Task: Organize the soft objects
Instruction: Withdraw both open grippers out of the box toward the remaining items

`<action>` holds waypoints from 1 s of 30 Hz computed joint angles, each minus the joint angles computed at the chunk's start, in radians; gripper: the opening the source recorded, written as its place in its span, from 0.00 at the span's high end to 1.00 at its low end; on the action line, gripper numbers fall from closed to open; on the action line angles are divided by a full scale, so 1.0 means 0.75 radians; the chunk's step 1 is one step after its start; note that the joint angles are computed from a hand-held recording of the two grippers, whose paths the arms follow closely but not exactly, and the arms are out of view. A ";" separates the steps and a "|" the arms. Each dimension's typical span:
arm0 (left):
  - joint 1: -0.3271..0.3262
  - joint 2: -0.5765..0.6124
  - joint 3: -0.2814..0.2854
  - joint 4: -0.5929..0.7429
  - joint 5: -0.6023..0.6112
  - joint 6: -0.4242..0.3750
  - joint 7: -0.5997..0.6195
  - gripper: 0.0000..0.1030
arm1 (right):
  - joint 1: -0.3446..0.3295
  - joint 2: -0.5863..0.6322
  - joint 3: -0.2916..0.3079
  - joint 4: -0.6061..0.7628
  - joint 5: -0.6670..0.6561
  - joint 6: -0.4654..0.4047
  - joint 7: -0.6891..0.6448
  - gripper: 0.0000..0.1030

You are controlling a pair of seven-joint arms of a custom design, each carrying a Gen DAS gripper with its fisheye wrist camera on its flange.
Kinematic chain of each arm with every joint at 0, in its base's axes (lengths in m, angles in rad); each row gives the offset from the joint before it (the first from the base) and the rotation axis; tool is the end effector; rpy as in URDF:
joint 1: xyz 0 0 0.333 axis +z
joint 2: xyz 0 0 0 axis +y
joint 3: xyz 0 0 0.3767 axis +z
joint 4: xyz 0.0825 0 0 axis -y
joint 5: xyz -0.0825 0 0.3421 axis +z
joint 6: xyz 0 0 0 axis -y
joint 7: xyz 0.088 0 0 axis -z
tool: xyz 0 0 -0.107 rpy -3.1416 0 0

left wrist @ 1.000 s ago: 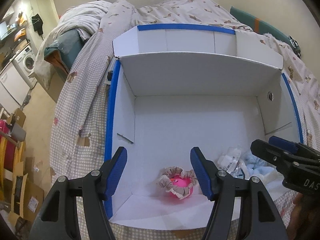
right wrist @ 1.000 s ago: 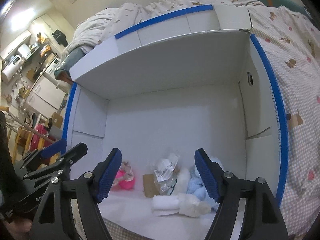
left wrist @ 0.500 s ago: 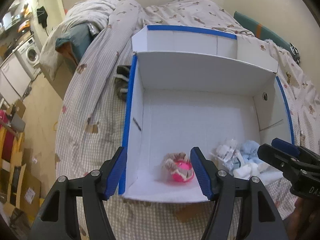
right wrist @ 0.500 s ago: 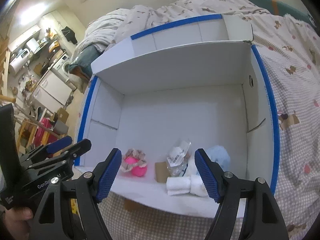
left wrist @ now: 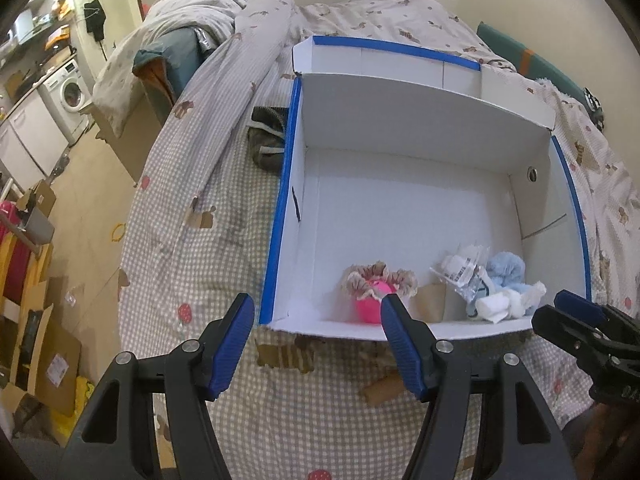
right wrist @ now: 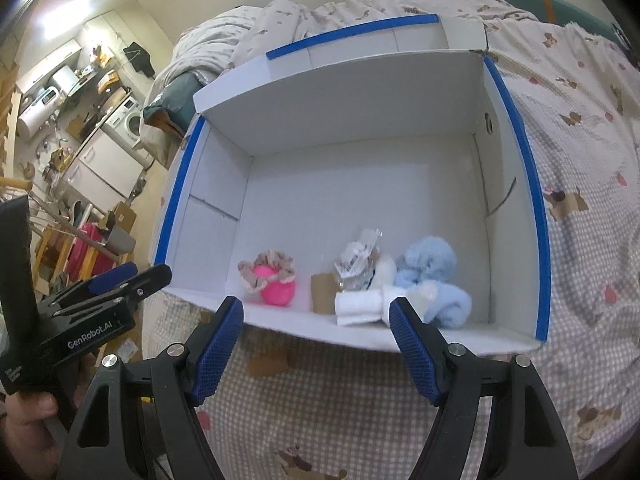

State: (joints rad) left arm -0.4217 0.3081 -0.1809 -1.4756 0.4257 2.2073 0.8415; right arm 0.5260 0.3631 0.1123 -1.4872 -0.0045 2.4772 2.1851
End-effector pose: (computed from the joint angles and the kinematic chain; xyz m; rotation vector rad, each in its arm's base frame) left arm 0.5702 -0.3496 0.6188 -1.8815 1.9447 -0.5277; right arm 0.5684 0.4018 0.6070 -1.7833 1.7719 -0.0880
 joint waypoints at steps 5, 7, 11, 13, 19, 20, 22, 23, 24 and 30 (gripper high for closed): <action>0.001 -0.018 -0.006 -0.041 -0.007 0.004 -0.001 0.39 | 0.013 -0.035 0.002 -0.062 -0.011 0.014 0.019 0.23; 0.002 -0.023 -0.010 -0.054 -0.011 0.002 0.000 0.39 | 0.018 -0.045 0.003 -0.077 -0.022 0.021 0.022 0.23; 0.000 -0.036 -0.015 -0.078 -0.005 0.005 0.003 0.39 | 0.017 -0.054 0.012 -0.097 -0.011 0.036 0.026 0.23; 0.000 -0.043 -0.016 -0.093 -0.002 0.007 0.001 0.39 | 0.013 -0.052 0.019 -0.099 0.003 0.026 0.025 0.23; 0.012 -0.059 -0.019 -0.127 -0.020 0.000 -0.017 0.39 | 0.024 -0.038 0.015 -0.077 -0.006 -0.042 0.033 0.23; 0.014 -0.062 -0.018 -0.132 -0.021 -0.004 -0.024 0.39 | 0.023 -0.037 0.015 -0.077 0.000 -0.054 0.039 0.23; 0.020 -0.063 -0.016 -0.139 -0.025 -0.014 -0.042 0.39 | 0.016 -0.035 0.014 -0.085 0.020 -0.075 0.063 0.23; 0.023 -0.063 -0.015 -0.140 -0.029 -0.022 -0.054 0.39 | 0.012 -0.035 0.014 -0.090 0.031 -0.080 0.075 0.23; 0.028 -0.062 -0.013 -0.141 -0.038 -0.029 -0.065 0.39 | 0.007 -0.035 0.014 -0.098 0.043 -0.080 0.086 0.23; 0.059 -0.043 -0.023 -0.143 -0.115 -0.045 -0.063 0.39 | -0.011 -0.031 0.014 -0.118 0.077 -0.084 0.126 0.23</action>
State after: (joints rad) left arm -0.3774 0.2760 -0.1985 -1.5825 0.3391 2.1736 0.7941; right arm 0.5174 0.3395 0.1230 -1.5759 0.0530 2.4141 2.2795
